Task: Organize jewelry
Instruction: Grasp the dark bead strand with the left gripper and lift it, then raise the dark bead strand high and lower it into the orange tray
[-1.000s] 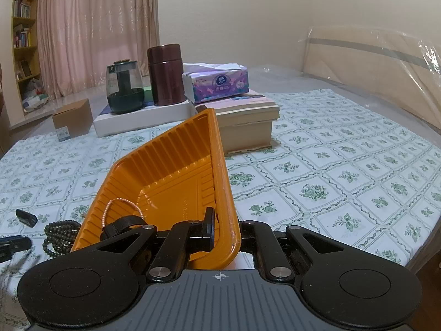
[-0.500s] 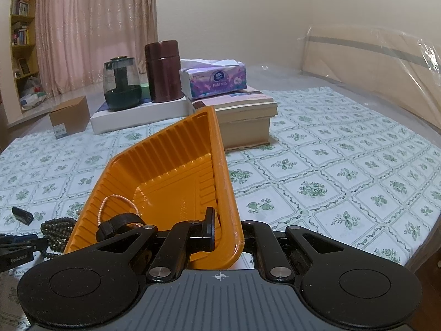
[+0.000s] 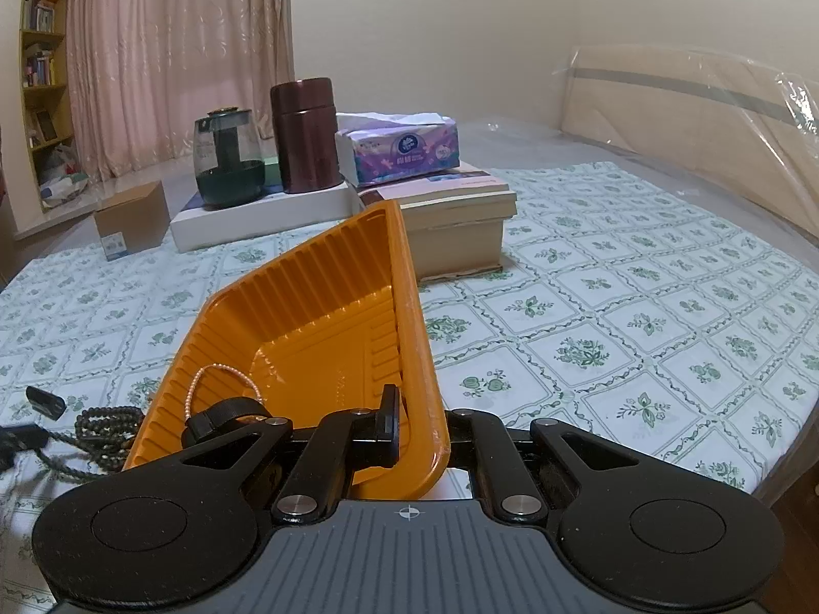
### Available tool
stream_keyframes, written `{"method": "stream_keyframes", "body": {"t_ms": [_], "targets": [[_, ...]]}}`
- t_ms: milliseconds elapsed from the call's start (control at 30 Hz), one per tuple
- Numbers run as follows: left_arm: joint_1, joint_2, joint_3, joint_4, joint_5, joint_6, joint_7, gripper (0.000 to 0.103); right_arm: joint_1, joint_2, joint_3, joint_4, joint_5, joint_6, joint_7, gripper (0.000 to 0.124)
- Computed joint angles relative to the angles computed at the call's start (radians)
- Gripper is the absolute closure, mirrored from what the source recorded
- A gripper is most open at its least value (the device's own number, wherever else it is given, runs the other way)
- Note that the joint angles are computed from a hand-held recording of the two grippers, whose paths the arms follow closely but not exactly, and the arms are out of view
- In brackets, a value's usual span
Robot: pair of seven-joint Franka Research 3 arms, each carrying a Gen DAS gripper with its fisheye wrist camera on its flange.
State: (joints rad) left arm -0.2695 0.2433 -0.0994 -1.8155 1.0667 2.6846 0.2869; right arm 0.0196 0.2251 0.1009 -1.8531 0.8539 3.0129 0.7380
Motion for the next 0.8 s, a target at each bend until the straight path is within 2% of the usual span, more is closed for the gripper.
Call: {"method": "stream_keyframes", "body": {"t_ms": [267,800], "targets": [[0.023,-0.080,-0.005,0.002,0.086,0.016,-0.030,0.097,0.002,-0.009,0.003,-0.003,0.008,0.002,-0.006,0.116],[0.055,-0.109,-0.021,0.151,0.128,0.069,0.085,0.097,0.010,-0.014,-0.003,0.000,0.013,-0.002,-0.011,0.115]]}}
